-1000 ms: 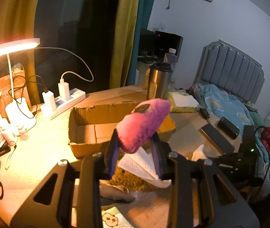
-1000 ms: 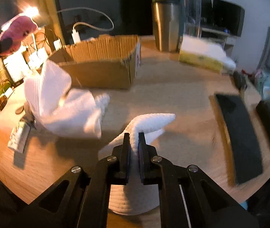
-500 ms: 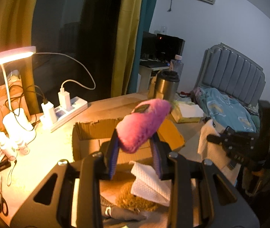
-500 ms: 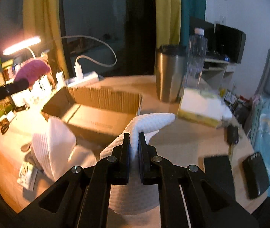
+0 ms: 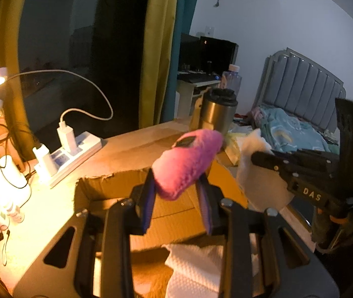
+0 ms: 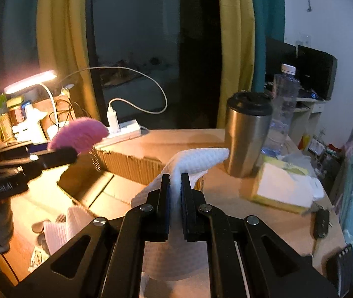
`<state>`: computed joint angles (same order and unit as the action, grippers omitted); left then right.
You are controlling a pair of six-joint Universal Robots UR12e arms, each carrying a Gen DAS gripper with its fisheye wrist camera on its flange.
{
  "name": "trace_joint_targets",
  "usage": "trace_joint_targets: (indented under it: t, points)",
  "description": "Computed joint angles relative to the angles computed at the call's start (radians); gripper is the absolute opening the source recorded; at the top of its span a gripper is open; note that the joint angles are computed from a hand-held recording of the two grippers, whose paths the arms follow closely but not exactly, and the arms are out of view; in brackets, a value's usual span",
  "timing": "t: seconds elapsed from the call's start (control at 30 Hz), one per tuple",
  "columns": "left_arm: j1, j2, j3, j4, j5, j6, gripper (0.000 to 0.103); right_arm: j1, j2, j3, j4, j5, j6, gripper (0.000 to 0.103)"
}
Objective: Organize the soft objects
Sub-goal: 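Lower the paper towel into the box with the right gripper while the left gripper drops the plush in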
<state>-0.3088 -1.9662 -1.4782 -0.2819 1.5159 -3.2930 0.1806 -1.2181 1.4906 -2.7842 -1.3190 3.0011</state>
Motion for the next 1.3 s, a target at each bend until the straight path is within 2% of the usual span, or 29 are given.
trace_joint_targets:
  t: [0.43,0.67,0.83,1.07,1.13,1.3]
  points:
    - [-0.002,-0.090,0.090,-0.152,-0.026,-0.005,0.032,0.000,0.070,-0.056,0.045,0.087,0.010,0.008]
    - [-0.001,-0.120,0.126,-0.242,-0.038,0.000,0.033,0.002,0.099,-0.083,0.094,0.089,0.013,0.008]
    - [0.000,-0.133,0.143,-0.300,-0.034,-0.002,0.035,0.010,0.118,-0.099,0.141,0.057,-0.005,0.008]
    - [0.001,-0.132,0.145,-0.330,-0.035,-0.014,0.040,0.009,0.126,-0.103,0.168,0.058,0.003,0.009]
    - [0.001,-0.125,0.138,-0.323,-0.030,-0.015,0.051,0.008,0.123,-0.102,0.174,0.057,0.006,0.012]
    - [-0.001,-0.103,0.115,-0.287,0.004,-0.019,0.055,0.006,0.108,-0.089,0.163,0.060,0.021,0.037]
